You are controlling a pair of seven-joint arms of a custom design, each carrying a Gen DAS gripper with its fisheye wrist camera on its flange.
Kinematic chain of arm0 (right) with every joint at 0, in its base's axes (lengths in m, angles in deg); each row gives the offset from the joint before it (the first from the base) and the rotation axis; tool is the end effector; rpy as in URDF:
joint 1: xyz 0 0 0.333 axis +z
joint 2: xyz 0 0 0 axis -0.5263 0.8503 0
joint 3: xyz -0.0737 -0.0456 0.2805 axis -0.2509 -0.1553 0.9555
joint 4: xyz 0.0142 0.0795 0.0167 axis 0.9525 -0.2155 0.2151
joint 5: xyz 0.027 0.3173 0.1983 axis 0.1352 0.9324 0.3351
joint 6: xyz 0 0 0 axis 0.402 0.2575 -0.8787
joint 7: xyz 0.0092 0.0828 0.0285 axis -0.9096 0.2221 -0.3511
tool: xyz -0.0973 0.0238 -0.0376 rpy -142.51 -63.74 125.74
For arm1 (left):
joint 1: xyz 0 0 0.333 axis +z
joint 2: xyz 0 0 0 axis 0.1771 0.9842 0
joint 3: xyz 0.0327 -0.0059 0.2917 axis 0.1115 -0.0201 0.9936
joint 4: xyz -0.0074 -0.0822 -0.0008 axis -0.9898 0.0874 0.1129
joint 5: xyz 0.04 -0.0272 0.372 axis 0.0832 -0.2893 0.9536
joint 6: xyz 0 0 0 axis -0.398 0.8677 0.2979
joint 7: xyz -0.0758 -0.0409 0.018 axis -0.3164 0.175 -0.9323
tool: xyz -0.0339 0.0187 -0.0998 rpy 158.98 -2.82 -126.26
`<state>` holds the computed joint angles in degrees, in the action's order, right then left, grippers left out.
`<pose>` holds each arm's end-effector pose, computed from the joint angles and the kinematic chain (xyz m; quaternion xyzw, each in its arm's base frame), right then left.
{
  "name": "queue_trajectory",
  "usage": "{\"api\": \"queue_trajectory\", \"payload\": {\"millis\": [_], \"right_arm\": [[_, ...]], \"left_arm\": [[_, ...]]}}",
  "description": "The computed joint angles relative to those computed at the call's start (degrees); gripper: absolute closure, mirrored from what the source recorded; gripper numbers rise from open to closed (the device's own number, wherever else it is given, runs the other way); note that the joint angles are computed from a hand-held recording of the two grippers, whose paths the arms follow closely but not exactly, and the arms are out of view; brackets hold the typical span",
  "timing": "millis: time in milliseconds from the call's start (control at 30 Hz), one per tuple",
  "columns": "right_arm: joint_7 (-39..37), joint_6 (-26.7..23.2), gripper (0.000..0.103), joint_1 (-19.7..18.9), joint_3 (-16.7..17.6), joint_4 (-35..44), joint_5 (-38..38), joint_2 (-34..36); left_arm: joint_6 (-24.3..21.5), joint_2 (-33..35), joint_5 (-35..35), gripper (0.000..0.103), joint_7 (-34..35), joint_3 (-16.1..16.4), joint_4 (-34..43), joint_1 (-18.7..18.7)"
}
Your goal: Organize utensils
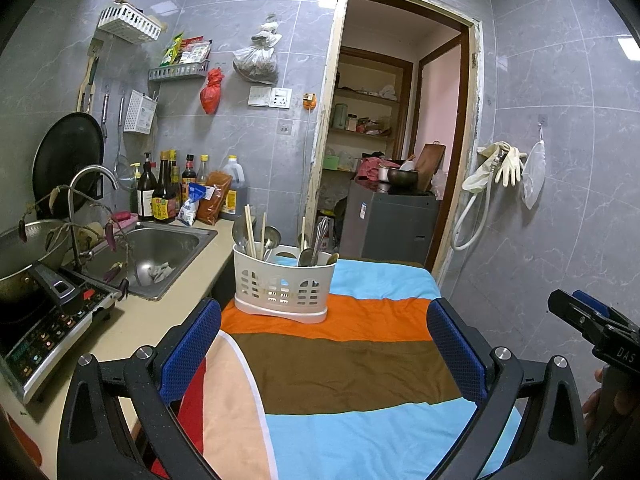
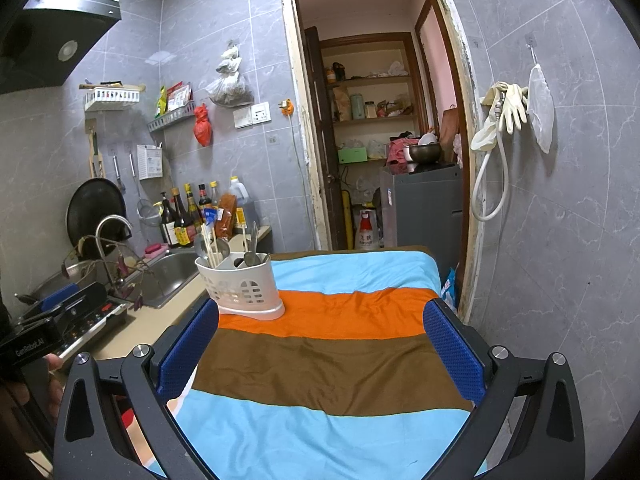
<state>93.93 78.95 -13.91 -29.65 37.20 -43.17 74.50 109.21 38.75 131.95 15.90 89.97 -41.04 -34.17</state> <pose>0.7391 0.3026 0.4507 -0.7138 0.3803 -0.2107 0.5490 0.6018 -0.4797 0.4498 -0.6881 0.4281 -0.3804 0.4456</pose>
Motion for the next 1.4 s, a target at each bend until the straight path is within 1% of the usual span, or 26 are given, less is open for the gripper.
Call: {"api": "queue_trajectory", "payload": {"millis": [833, 900, 1033, 1200, 1233, 1333, 1400], "right_arm": [[0.61, -0.40, 0.000, 0.06, -0.24, 0.42, -0.50, 0.13], [0.63, -0.39, 0.000, 0.07, -0.27, 0.32, -0.52, 0.06], [0.36, -0.12, 0.000, -0.03, -0.15, -0.48, -0.35, -0.30], [0.55, -0.23, 0.000, 0.09, -0.33, -0.14, -0.41, -0.14], [0.69, -0.35, 0.000, 0.10, -0.39, -0.07, -0.48, -0.12], [0.58, -0.26, 0.000, 0.07, -0.29, -0.08, -0.47, -0.13], [0.77, -0.42, 0.000, 0.10, -0.38, 0.05, -0.56, -0.08]], "left_arm": [[0.21, 0.14, -0.58, 0.002, 0.27, -0.10, 0.28, 0.14], [0.52, -0.67, -0.56, 0.002, -0.49, -0.12, -1.19, 0.21], [-0.53, -1.36, -0.18, 0.002, -0.56, -0.54, -2.50, 0.16], [-1.98, -0.21, -0.31, 0.002, 0.27, -0.74, -0.89, -0.10], [-2.31, 1.06, -0.81, 0.002, 1.60, -0.82, 1.30, 0.17], [-3.57, 2.49, -1.51, 0.002, 3.26, -0.17, 3.50, -0.54], [-3.21, 2.91, -2.12, 0.002, 3.75, 0.07, 4.09, -0.57]]}}
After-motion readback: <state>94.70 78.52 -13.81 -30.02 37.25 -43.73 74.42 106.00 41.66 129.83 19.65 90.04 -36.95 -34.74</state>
